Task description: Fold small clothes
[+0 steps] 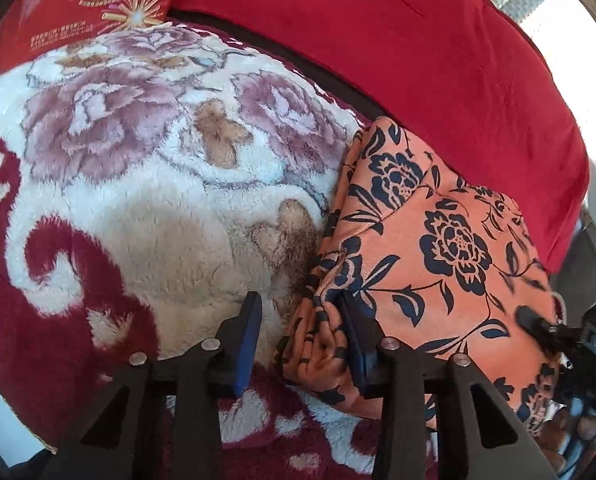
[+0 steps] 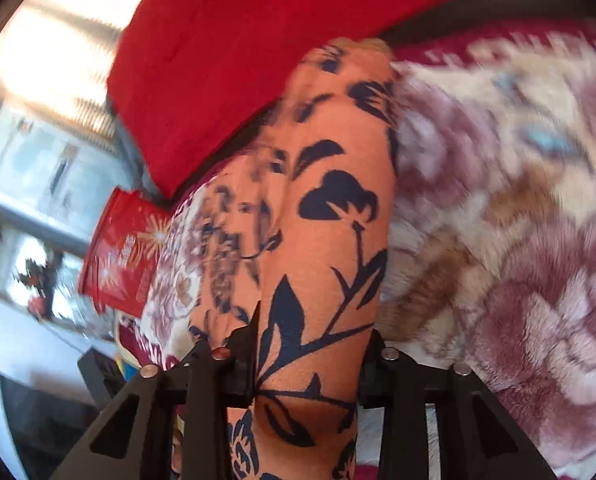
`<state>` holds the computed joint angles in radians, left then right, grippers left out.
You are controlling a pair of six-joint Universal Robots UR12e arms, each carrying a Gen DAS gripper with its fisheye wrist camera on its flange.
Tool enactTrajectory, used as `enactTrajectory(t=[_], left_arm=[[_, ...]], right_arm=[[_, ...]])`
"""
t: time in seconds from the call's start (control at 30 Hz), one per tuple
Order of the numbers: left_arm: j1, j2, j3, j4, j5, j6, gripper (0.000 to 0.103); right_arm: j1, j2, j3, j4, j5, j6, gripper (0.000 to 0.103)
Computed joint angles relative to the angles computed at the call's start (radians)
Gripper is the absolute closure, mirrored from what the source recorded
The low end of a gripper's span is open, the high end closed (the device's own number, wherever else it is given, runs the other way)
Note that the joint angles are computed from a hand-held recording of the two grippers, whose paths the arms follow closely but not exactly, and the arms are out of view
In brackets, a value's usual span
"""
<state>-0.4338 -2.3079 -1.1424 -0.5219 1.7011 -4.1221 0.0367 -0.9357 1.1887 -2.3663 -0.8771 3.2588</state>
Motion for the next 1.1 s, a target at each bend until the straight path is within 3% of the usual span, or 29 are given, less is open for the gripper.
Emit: enactTrajectory(t=[0.1, 0.2, 0.23, 0.27, 0.33, 0.4, 0.5, 0.57, 0.63, 0.7, 0.83, 0.87, 0.93, 0.97, 1.03, 1.1], left_arm=[[-0.005, 0.012, -0.03, 0.093, 0.001, 0.005, 0.067], [-0.03, 0.014, -0.029, 0.169, 0.085, 0.093, 0.066], [-0.035, 0.014, -0.026, 0.173, 0.099, 0.11, 0.061], [-0.033, 0.014, -0.026, 0.182, 0.075, 0.112, 0.054], [-0.023, 0.011, -0.019, 0.174, 0.001, 0.09, 0.051], [-0.013, 0.004, -0.002, 0.176, -0.065, 0.092, 0.049], [-0.013, -0.016, 0.041, 0.213, -0.102, 0.132, 0.027], [-0.001, -0.034, 0.079, 0.228, -0.152, 0.169, 0.013], [0.02, -0.063, 0.126, 0.218, -0.25, 0.191, 0.012], [0.036, -0.095, 0.18, 0.152, -0.305, 0.171, 0.012], [0.063, -0.15, 0.257, -0.005, -0.491, 0.134, 0.015], [0.068, -0.162, 0.268, -0.032, -0.552, 0.135, 0.025], [0.069, -0.169, 0.258, -0.012, -0.581, 0.102, 0.041], [0.07, -0.17, 0.253, 0.005, -0.591, 0.098, 0.064], [0.073, -0.172, 0.254, 0.022, -0.619, 0.083, 0.072], [0.064, -0.163, 0.265, -0.008, -0.571, 0.122, 0.077]], right_arm=[[-0.003, -0.037, 0.035, -0.095, 0.0, -0.001, 0.071], [-0.038, -0.06, 0.08, -0.15, -0.013, 0.047, 0.071], [-0.057, -0.056, 0.089, -0.14, 0.003, 0.062, 0.07], [-0.08, -0.046, 0.093, -0.099, 0.047, 0.071, 0.069], [-0.112, -0.028, 0.104, -0.036, 0.096, 0.118, 0.055], [-0.135, -0.024, 0.138, -0.106, 0.153, 0.154, 0.054], [-0.15, -0.021, 0.155, -0.213, 0.199, 0.179, 0.036], [-0.154, -0.01, 0.137, -0.236, 0.224, 0.186, 0.034], [-0.15, -0.002, 0.11, -0.187, 0.232, 0.149, 0.033], [-0.146, 0.005, 0.088, -0.136, 0.224, 0.104, 0.033], [-0.146, 0.021, 0.063, -0.071, 0.247, 0.072, 0.033], [-0.146, 0.027, 0.054, -0.037, 0.256, 0.058, 0.033], [-0.142, 0.037, 0.033, 0.034, 0.251, 0.019, 0.033], [-0.136, 0.038, 0.024, 0.062, 0.234, -0.015, 0.034], [-0.12, 0.035, -0.002, 0.128, 0.186, -0.105, 0.064], [-0.111, 0.024, -0.01, 0.128, 0.144, -0.132, 0.07]])
